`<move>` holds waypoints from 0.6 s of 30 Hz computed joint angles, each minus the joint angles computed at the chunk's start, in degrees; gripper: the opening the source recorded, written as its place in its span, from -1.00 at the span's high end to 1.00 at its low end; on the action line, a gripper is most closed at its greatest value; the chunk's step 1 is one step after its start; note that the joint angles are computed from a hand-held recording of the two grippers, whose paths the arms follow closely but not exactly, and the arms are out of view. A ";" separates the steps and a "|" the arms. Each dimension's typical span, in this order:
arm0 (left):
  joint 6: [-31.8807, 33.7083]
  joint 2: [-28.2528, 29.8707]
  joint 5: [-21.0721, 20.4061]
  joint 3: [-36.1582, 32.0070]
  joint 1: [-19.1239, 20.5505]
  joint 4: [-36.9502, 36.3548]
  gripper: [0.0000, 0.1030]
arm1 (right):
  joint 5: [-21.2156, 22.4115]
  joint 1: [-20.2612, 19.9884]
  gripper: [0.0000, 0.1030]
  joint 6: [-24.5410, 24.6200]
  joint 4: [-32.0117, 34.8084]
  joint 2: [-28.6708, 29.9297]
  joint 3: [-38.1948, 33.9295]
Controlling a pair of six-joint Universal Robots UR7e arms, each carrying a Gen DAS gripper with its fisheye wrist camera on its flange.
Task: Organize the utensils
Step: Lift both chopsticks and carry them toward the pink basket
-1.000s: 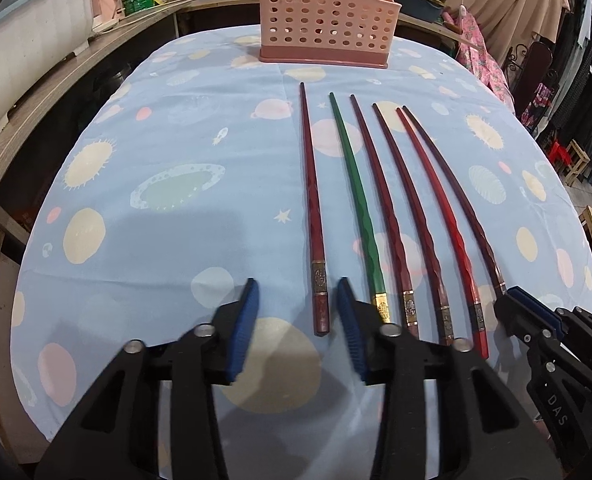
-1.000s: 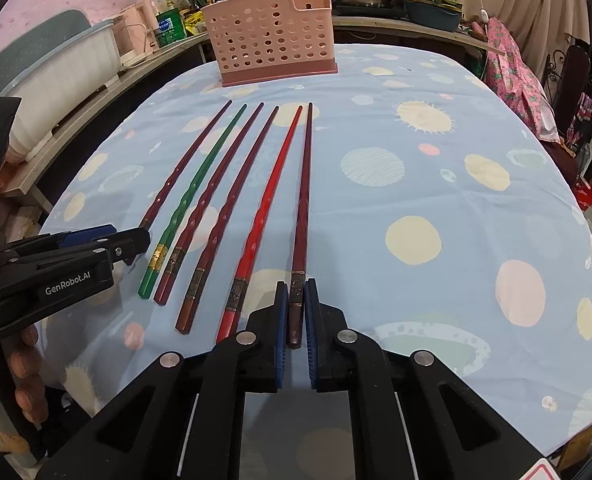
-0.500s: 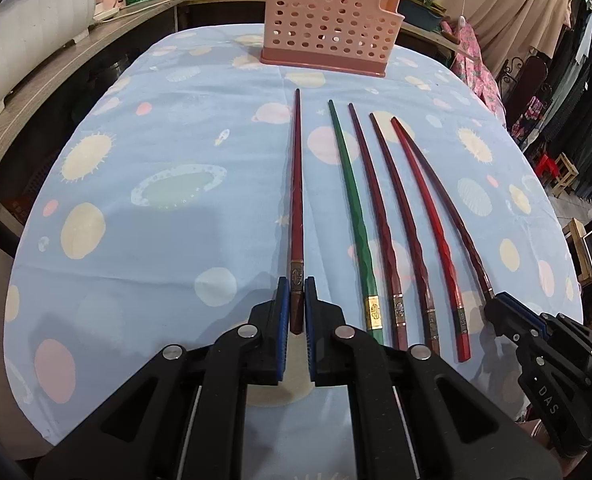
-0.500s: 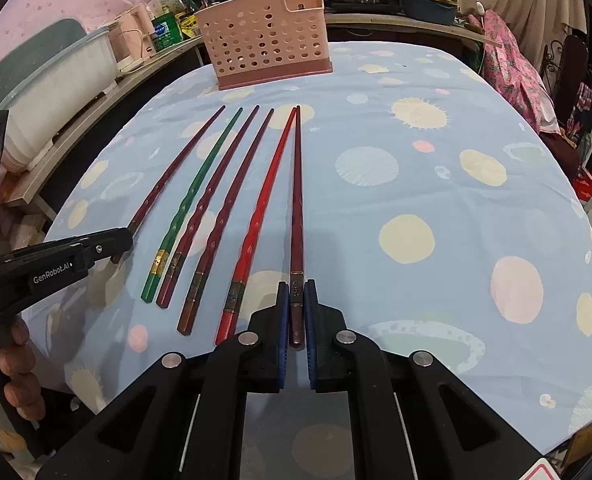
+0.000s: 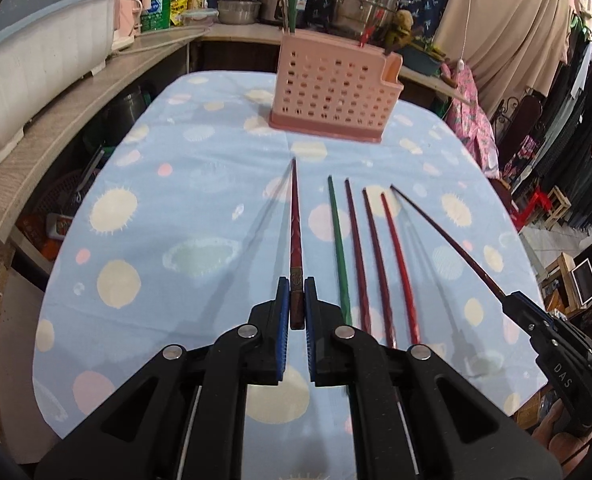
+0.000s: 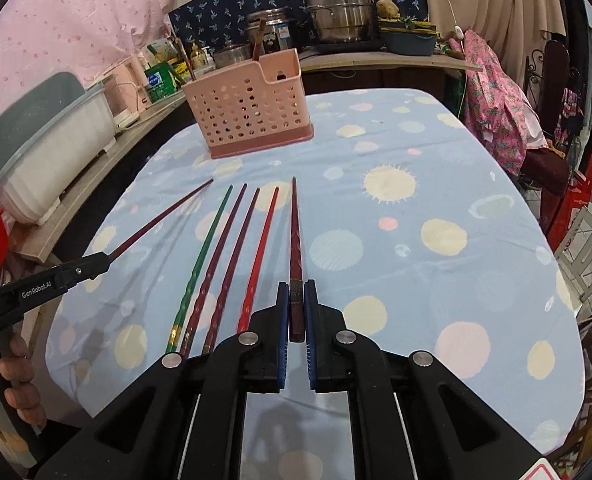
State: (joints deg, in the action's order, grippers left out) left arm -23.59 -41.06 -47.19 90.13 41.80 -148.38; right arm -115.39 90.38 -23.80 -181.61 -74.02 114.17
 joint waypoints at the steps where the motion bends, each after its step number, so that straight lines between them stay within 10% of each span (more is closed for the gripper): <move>1: 0.51 0.00 0.23 -0.53 -0.13 -0.42 0.86 | 0.33 0.13 0.86 -0.05 0.01 -0.14 -0.58; 18: 16.78 7.80 3.80 -23.37 -0.85 -7.09 0.86 | 6.53 4.21 0.86 -2.31 0.83 4.48 -19.94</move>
State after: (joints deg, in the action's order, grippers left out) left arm -6.81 -33.26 -43.39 66.76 40.96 -155.47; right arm -108.87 94.59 -26.11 -180.78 -69.54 94.23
